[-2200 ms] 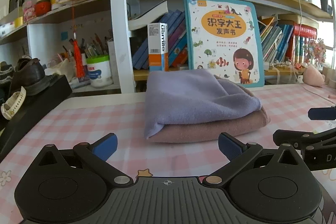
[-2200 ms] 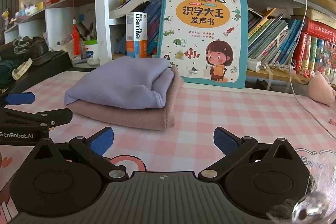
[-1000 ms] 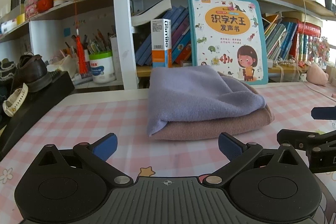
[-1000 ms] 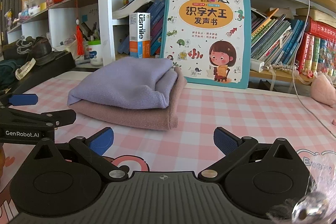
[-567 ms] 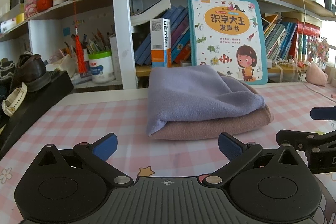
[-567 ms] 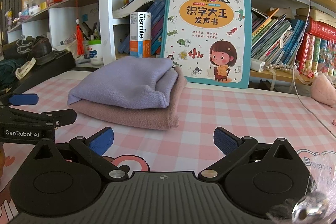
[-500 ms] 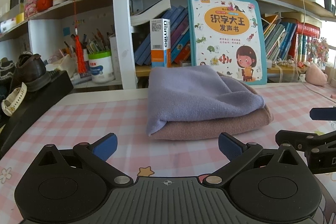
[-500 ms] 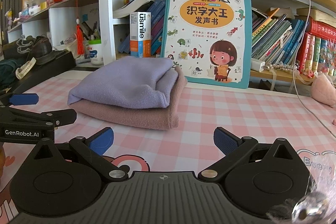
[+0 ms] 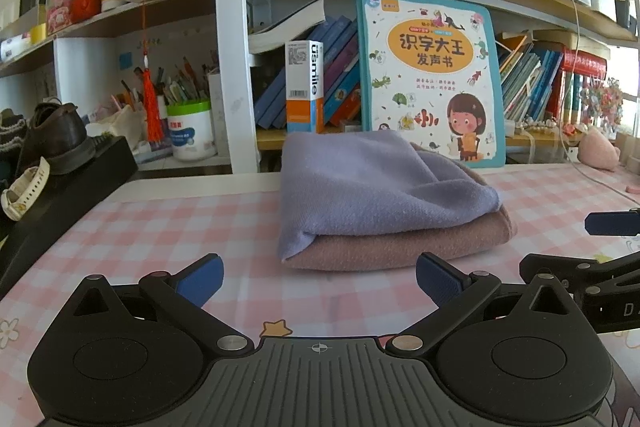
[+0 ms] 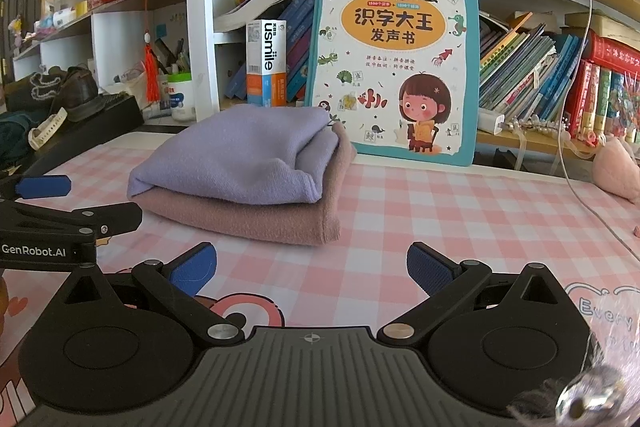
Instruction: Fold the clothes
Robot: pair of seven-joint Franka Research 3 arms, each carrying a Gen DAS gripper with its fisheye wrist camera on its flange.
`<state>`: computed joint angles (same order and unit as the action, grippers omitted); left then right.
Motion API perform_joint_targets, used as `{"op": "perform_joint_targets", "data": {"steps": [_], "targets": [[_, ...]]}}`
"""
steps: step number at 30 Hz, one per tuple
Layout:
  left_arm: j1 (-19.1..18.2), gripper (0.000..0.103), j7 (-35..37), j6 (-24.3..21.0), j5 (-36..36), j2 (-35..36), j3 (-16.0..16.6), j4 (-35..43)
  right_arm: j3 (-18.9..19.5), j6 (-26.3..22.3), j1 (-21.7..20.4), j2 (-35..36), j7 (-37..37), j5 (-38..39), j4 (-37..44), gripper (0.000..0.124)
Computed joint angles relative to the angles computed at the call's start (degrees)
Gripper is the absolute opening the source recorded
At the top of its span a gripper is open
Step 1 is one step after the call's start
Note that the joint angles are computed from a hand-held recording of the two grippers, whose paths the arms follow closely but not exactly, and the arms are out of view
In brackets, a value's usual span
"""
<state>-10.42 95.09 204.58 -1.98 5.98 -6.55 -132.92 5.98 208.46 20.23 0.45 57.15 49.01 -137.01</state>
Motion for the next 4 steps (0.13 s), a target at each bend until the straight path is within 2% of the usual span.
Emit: {"op": "perform_joint_targets", "data": {"steps": [4], "targets": [[-0.8,0.103,1.6,-1.1,-2.1,0.0,0.4,0.4,0.0,-0.1,0.1,0.1,-0.6,0.7,0.2,0.102]]}}
